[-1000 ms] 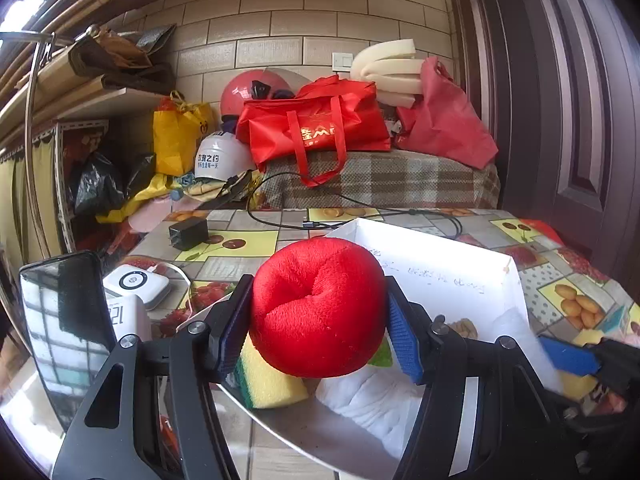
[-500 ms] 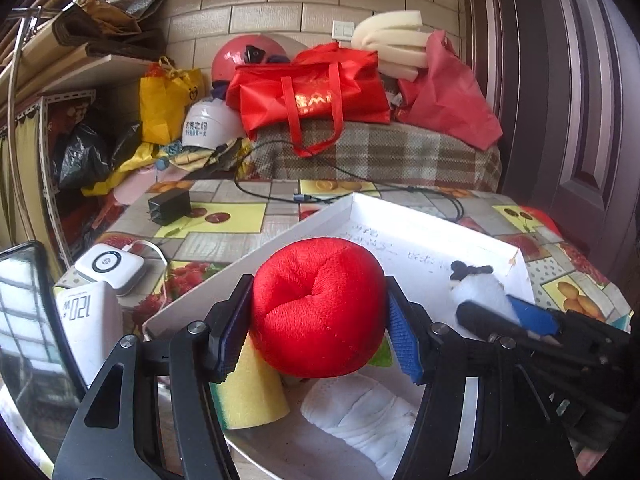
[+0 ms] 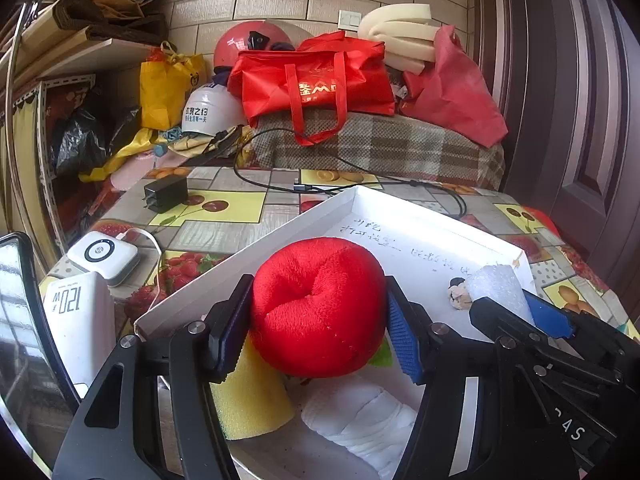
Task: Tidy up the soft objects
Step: 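Lower the red ball and foam block into the white box and open both tools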
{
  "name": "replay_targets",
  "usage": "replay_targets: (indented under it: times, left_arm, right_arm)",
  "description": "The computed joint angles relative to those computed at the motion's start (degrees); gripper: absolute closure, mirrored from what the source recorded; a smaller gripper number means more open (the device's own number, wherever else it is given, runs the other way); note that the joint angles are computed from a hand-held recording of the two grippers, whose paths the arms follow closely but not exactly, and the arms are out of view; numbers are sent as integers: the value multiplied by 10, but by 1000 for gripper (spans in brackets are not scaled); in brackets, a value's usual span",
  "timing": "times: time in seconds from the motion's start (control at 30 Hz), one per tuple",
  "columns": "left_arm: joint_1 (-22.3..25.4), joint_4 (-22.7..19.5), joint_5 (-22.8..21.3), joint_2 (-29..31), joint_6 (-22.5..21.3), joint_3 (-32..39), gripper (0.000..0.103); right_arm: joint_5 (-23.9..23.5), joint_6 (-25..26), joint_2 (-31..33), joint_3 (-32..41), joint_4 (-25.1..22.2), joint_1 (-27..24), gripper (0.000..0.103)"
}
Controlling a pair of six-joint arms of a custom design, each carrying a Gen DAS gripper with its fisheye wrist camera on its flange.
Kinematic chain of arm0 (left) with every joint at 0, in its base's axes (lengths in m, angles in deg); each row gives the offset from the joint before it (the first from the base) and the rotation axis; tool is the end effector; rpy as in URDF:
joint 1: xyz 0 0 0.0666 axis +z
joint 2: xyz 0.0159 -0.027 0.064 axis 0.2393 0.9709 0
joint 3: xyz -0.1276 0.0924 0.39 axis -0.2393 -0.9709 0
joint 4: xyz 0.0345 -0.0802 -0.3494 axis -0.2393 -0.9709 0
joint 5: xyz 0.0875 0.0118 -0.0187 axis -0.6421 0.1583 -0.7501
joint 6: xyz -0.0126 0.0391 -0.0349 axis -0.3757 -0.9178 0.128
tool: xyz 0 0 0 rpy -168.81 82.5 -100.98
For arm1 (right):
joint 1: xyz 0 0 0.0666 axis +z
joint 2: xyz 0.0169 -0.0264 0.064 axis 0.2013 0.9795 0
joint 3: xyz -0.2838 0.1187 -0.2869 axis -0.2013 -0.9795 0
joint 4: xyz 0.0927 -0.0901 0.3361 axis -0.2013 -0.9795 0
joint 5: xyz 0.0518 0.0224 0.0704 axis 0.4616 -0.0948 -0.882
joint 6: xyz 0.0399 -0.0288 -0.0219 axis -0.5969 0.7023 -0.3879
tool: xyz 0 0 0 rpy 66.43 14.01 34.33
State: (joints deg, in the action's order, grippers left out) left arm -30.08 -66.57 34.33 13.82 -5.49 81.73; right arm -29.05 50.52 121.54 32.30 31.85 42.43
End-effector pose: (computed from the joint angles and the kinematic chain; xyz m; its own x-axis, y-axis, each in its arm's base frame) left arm 0.2999 -0.2548 0.3975 -0.4360 -0.1737 -0.8830 -0.1912 0.9767 -0.0977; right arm 0.3181 0.1851 0.3799 -0.4726 -0.1331 -0.8712 -0.3800 0.9227 0.0652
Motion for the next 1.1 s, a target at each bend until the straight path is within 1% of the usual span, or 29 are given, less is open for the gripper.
replay_targets:
  times: [0.27,0.37,0.4,0.43,0.5,0.57,0.6,0.63,0.67,0.73,0.8,0.83,1.07,1.1]
  left_arm:
    - [0,1,-2,-1,-2,-1,40]
    - [-3,-5,-10,0,-6,3,40]
    - [-5,-6,-14,0,-8,4,40]
    - [-7,-7,-20,0,-8,5,40]
    - [-7,-5,-25,-2,-6,3,40]
    - [-8,-1,-33,-6,0,-1,40]
    - [-9,9,-39,-11,3,-7,38]
    - [-11,21,-47,-16,6,-14,32]
    - [-14,29,-60,-20,9,-19,29]
    - [-19,25,-87,-20,22,-20,15]
    - [-21,18,-107,-19,34,-19,8]
    - [-22,14,-113,-18,39,-18,6]
    - [-19,25,-116,-26,44,-29,4]
    - [-20,28,-118,-28,43,-31,2]
  right_arm:
    - [2,-2,-2,-5,11,0,53]
    - [3,-1,-5,-8,15,0,53]
    - [3,-1,-5,-8,15,0,50]
    - [8,0,-5,-8,14,1,44]
    - [17,1,-6,-9,18,4,41]
    - [24,0,-6,-10,20,5,35]
    - [26,-3,-7,-10,21,5,27]
    - [23,-7,-7,-11,22,2,19]
    - [17,-11,-8,-12,24,-2,17]
    - [13,-19,-11,-15,28,-7,7]
    - [17,-29,-13,-17,30,-9,0]
    - [15,-30,-14,-18,33,-10,0]
    - [45,-9,-24,-31,58,6,0]
    - [47,-6,-26,-33,62,7,0]
